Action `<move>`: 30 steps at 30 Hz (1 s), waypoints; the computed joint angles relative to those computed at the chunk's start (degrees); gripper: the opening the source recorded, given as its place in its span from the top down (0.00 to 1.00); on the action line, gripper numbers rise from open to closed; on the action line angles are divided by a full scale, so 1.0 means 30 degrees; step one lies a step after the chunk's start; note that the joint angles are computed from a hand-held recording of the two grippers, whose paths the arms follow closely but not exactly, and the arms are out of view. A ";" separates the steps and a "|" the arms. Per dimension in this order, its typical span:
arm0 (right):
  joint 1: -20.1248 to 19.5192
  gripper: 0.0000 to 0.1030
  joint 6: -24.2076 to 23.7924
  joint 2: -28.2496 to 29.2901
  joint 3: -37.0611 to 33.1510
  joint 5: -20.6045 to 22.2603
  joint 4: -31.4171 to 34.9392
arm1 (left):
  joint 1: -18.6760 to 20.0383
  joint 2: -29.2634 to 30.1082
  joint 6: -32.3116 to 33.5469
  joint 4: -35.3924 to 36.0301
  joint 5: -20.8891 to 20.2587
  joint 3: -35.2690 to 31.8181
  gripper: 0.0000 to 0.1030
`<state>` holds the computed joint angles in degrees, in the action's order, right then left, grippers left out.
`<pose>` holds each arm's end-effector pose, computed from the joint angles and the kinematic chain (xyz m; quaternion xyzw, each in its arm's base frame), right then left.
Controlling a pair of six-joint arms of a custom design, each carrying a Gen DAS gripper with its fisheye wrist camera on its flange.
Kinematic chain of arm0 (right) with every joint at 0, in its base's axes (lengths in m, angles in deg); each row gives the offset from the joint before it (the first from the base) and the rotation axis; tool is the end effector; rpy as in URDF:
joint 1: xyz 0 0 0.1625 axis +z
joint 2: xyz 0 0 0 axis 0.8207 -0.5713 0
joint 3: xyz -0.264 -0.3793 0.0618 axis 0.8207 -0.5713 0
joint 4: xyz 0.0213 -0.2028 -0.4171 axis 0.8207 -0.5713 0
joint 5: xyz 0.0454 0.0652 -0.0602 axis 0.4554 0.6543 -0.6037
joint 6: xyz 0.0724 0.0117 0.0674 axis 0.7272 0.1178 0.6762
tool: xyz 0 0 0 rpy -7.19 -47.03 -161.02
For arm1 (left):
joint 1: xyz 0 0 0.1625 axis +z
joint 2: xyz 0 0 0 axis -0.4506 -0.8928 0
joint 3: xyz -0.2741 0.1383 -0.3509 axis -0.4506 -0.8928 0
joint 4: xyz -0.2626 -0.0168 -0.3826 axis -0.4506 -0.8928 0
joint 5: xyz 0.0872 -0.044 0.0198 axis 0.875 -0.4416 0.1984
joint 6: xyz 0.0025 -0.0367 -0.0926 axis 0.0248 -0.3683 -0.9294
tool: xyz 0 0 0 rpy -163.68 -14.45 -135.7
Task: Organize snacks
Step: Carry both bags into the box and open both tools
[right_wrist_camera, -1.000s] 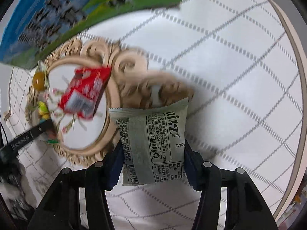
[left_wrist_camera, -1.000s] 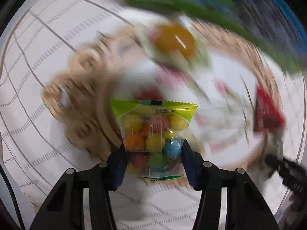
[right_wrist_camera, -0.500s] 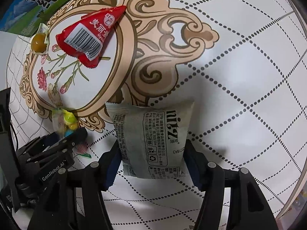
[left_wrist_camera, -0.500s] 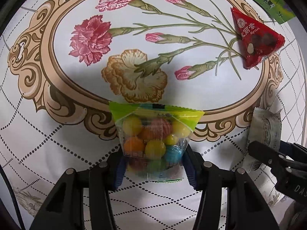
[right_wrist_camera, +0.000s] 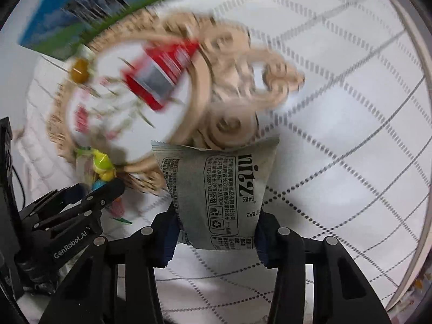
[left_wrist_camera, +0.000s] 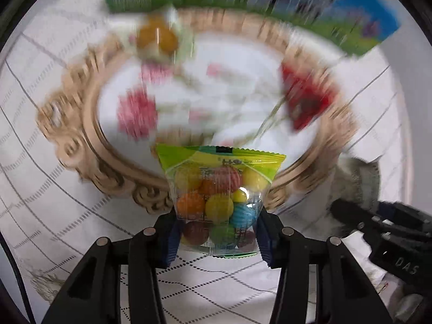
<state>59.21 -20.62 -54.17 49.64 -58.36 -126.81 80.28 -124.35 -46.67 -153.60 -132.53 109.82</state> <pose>0.2821 -0.4068 0.0624 -0.1180 -0.9617 0.0405 0.2439 -0.1450 -0.5012 0.1810 0.0902 0.9453 0.0247 0.3124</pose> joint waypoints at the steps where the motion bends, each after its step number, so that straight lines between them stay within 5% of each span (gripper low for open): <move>1: 0.0304 0.52 -0.0170 -0.0394 -0.0277 0.0084 0.0136 | -0.0179 -0.0106 0.0191 -0.0127 -0.0151 -0.0377 0.57; 6: 0.1391 0.52 -0.1500 -0.1576 -0.2498 -0.0520 0.0542 | -0.1043 0.0306 0.1642 -0.0597 -0.0004 -0.3310 0.57; 11: 0.1381 0.52 -0.3816 -0.0671 -0.6065 -0.2383 0.1168 | -0.0821 0.2299 0.3125 0.0098 0.1532 -0.7083 0.56; 20: -0.0698 0.52 -0.4505 0.2997 -1.1413 -0.3909 0.4738 | 0.1449 0.6693 0.2498 0.4754 0.4311 -1.2783 0.56; 25: -0.1794 0.50 -0.4493 0.4083 -1.2332 -0.3676 0.5447 | 0.2430 0.7724 0.2049 0.5831 0.4194 -1.3887 0.55; 27: -0.2024 0.19 -0.4307 0.4338 -1.2575 -0.3586 0.5943 | 0.2604 0.7980 0.1787 0.6343 0.4101 -1.4190 0.54; 30: -0.2147 0.09 -0.4304 0.4514 -1.2699 -0.3732 0.6319 | 0.2863 0.8212 0.1576 0.6281 0.3513 -1.4487 0.32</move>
<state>52.76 -33.53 -40.63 11.55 -69.56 -107.86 88.86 -99.71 -41.94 -134.76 -121.99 66.36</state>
